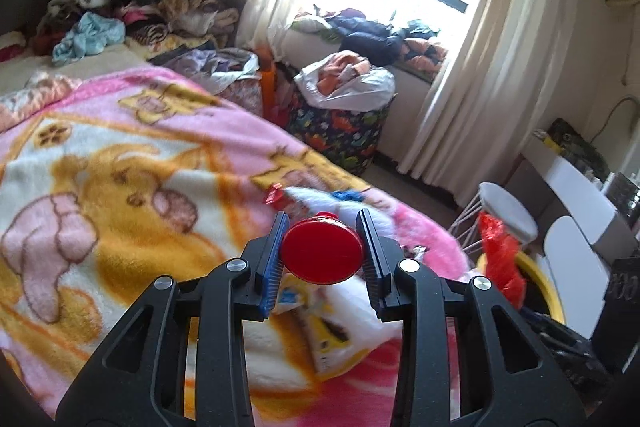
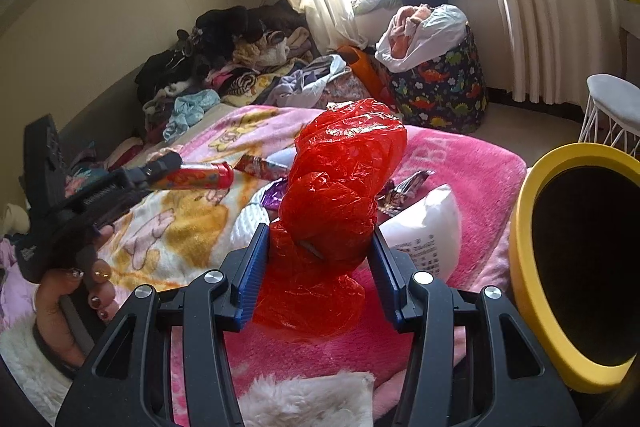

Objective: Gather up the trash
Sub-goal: 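Carry the red can and red bag over the yellow bin and open both tools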

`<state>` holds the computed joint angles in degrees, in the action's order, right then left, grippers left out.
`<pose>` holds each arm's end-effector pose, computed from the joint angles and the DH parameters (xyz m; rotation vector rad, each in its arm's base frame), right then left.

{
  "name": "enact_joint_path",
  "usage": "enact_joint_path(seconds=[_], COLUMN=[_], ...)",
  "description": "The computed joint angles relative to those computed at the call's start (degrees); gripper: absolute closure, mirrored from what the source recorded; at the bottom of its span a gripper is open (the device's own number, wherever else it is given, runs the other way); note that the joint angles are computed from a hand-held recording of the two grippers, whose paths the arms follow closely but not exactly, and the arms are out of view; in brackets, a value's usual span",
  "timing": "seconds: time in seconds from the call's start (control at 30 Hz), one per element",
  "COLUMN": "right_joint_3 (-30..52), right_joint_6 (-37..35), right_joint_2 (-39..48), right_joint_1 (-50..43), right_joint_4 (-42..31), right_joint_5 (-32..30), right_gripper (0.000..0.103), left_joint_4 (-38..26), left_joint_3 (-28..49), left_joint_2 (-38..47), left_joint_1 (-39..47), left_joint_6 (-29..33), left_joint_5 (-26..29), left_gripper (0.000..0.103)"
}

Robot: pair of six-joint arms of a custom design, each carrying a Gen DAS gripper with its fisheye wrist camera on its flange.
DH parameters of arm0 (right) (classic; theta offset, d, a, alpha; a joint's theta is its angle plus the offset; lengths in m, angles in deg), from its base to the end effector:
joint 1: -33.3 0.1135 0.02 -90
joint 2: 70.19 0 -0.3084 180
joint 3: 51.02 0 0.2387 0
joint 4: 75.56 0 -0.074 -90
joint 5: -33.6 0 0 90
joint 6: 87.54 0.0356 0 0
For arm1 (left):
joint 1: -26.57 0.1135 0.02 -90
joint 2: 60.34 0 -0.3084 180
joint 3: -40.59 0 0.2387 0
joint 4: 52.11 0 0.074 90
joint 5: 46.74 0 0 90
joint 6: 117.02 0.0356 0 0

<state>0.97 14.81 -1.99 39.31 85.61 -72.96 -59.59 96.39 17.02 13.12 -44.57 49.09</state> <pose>0.2209 0.0335 0.2711 -0.0444 2.1959 0.4964 0.2619 -0.0664 0.2736 -0.0122 2.1041 -0.4340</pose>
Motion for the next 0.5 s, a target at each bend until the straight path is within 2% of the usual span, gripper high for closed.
enact_joint_path(seconds=[0.5], right_joint_3=[0.4], right_joint_6=[-1.1], right_joint_2=[-4.9], right_joint_1=[-9.9], right_joint_4=[-4.0], right_joint_5=[-4.9], right_gripper=[0.056], left_joint_4=[-0.7], left_joint_3=[2.7], left_joint_2=[0.8], left_joint_1=[-10.5], left_joint_6=[-1.1], left_joint_5=[-3.6], left_gripper=[0.076])
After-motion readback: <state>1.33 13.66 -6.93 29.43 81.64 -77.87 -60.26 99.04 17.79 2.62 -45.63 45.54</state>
